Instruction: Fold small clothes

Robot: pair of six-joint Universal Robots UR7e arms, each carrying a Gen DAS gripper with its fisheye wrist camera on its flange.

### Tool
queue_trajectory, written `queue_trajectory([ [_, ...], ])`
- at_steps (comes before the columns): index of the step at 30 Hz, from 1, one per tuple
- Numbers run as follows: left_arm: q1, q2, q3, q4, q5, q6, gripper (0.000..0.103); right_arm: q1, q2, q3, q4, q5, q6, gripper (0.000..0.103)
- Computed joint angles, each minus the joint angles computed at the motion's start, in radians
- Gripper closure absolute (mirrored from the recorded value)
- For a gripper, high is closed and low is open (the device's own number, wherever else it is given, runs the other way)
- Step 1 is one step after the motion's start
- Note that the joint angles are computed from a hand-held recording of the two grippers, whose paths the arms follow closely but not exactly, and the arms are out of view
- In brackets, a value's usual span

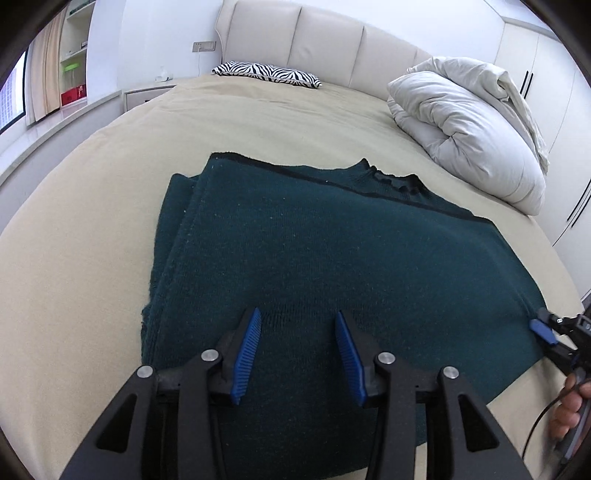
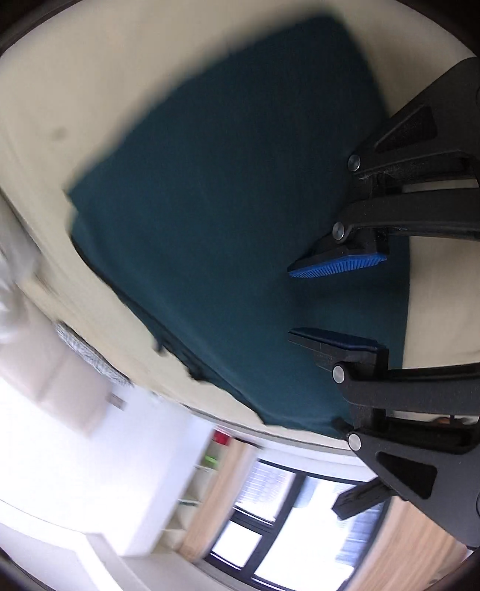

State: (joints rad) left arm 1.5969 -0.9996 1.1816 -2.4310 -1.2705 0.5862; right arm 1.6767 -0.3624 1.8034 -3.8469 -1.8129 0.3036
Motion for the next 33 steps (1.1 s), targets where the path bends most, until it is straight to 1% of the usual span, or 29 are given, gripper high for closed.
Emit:
queue_trajectory([
  [1,-0.002,-0.001,0.004,-0.006,0.006,0.005,0.057,-0.001,-0.015,0.031,-0.04,-0.036,0.01,0.076],
  [2,-0.002,-0.001,0.006,-0.01,0.01,0.01,0.057,0.006,-0.033,0.066,-0.082,-0.113,0.022,0.075],
  [3,-0.001,-0.001,0.006,-0.009,0.01,0.012,0.057,0.008,-0.046,0.087,-0.111,-0.154,0.026,0.075],
  [4,0.001,-0.003,0.005,-0.007,0.007,0.012,0.057,-0.002,-0.064,0.108,-0.13,-0.159,0.025,0.074],
  [5,0.003,-0.004,0.006,-0.006,0.004,0.012,0.057,0.003,-0.079,0.134,-0.16,-0.189,0.034,0.073],
  [6,0.004,-0.005,0.006,-0.007,0.002,0.014,0.057,0.015,-0.083,0.134,-0.161,-0.236,0.042,0.057],
  [7,0.004,-0.005,0.009,-0.012,0.004,0.017,0.057,0.024,-0.088,0.148,-0.185,-0.286,0.037,0.051],
  [8,0.004,-0.005,0.011,-0.016,0.006,0.021,0.057,0.03,-0.092,0.157,-0.211,-0.303,0.019,0.052],
  [10,0.001,-0.004,0.014,-0.023,0.012,0.025,0.057,0.028,-0.105,0.174,-0.227,-0.294,0.002,0.052],
  [12,0.001,-0.004,0.014,-0.024,0.013,0.026,0.057,0.025,-0.105,0.164,-0.211,-0.292,-0.004,0.051],
  [14,0.001,-0.004,0.013,-0.022,0.012,0.026,0.057,0.028,-0.092,0.159,-0.201,-0.277,0.012,0.051],
  [15,0.0,-0.004,0.013,-0.021,0.012,0.024,0.057,0.03,-0.104,0.189,-0.209,-0.271,0.027,0.051],
  [17,0.001,-0.003,0.011,-0.019,0.01,0.024,0.057,0.033,-0.109,0.185,-0.176,-0.249,0.049,0.051],
  [19,0.002,-0.002,0.01,-0.018,0.009,0.024,0.057,0.035,-0.102,0.165,-0.148,-0.245,0.061,0.051],
  [22,0.002,-0.002,0.009,-0.018,0.009,0.024,0.057,0.031,-0.101,0.182,-0.157,-0.244,0.096,0.051],
  [24,0.002,-0.002,0.009,-0.018,0.009,0.023,0.057,0.014,-0.108,0.192,-0.155,-0.221,0.103,0.051],
  [26,0.002,-0.001,0.009,-0.019,0.01,0.024,0.057,-0.004,-0.124,0.192,-0.126,-0.198,0.079,0.051],
  [29,0.002,-0.001,0.011,-0.026,0.012,0.03,0.057,-0.044,-0.155,0.186,-0.038,-0.122,0.065,0.051],
  [33,0.001,-0.001,0.013,-0.025,0.012,0.028,0.057,-0.063,-0.171,0.148,0.052,-0.066,0.047,0.049],
])
